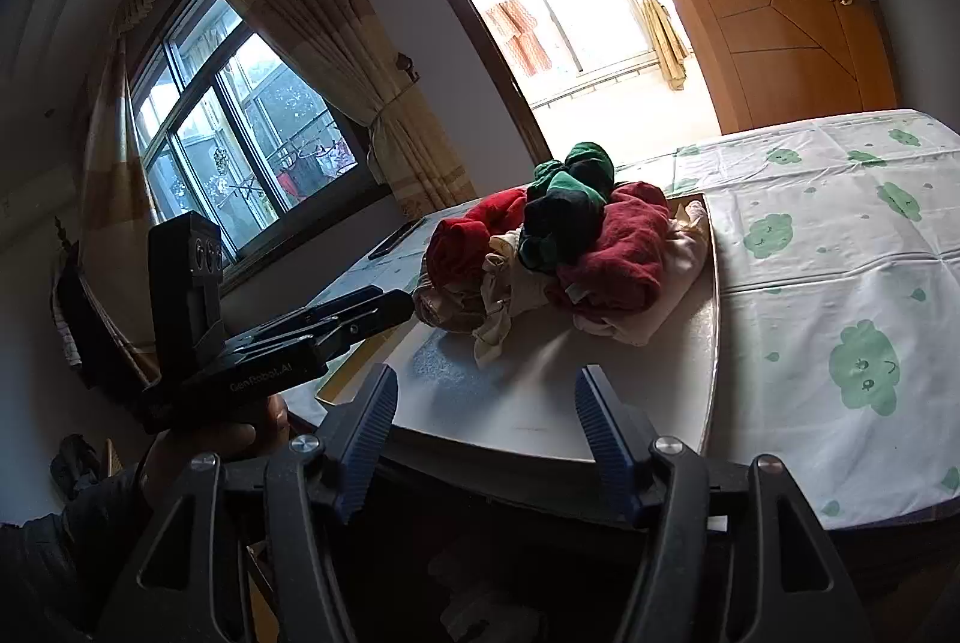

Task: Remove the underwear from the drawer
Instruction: 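Move both grippers down from the lid into the open drawer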

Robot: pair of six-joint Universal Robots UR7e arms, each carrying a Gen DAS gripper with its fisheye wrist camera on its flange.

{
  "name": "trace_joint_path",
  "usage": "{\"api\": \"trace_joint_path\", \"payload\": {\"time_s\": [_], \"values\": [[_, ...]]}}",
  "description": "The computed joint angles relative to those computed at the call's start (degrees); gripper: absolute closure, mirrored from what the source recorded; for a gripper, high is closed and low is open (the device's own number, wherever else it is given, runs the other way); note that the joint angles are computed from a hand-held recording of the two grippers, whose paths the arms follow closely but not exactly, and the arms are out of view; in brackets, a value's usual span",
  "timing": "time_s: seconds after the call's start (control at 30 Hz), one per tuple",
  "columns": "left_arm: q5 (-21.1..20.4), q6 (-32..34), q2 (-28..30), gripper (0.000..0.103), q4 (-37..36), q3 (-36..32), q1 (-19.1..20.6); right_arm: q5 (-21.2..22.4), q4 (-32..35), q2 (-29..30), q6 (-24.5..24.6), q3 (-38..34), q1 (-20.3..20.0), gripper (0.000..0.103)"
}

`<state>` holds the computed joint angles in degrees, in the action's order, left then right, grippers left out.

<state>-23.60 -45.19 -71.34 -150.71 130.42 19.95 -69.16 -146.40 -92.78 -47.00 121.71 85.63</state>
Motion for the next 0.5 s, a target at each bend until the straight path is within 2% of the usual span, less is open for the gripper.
{"api": "trace_joint_path", "payload": {"time_s": [0.13,0.23,0.5], "values": [[-0.54,-2.69,-0.96,0.037,2.72,1.7,-1.95,0.55,0.18,-2.8,-2.3,2.76,-2.18,0.038],[-1.42,-4.8,-1.54,0.037,4.82,2.77,-3.04,-0.71,-1.2,-4.35,-4.55,5.07,-3.21,0.038],[-2.74,-14.38,-4.44,0.037,17.1,6.34,-7.31,-3.81,-2.32,-7.28,-12.11,10.04,-4.93,0.038]]}}
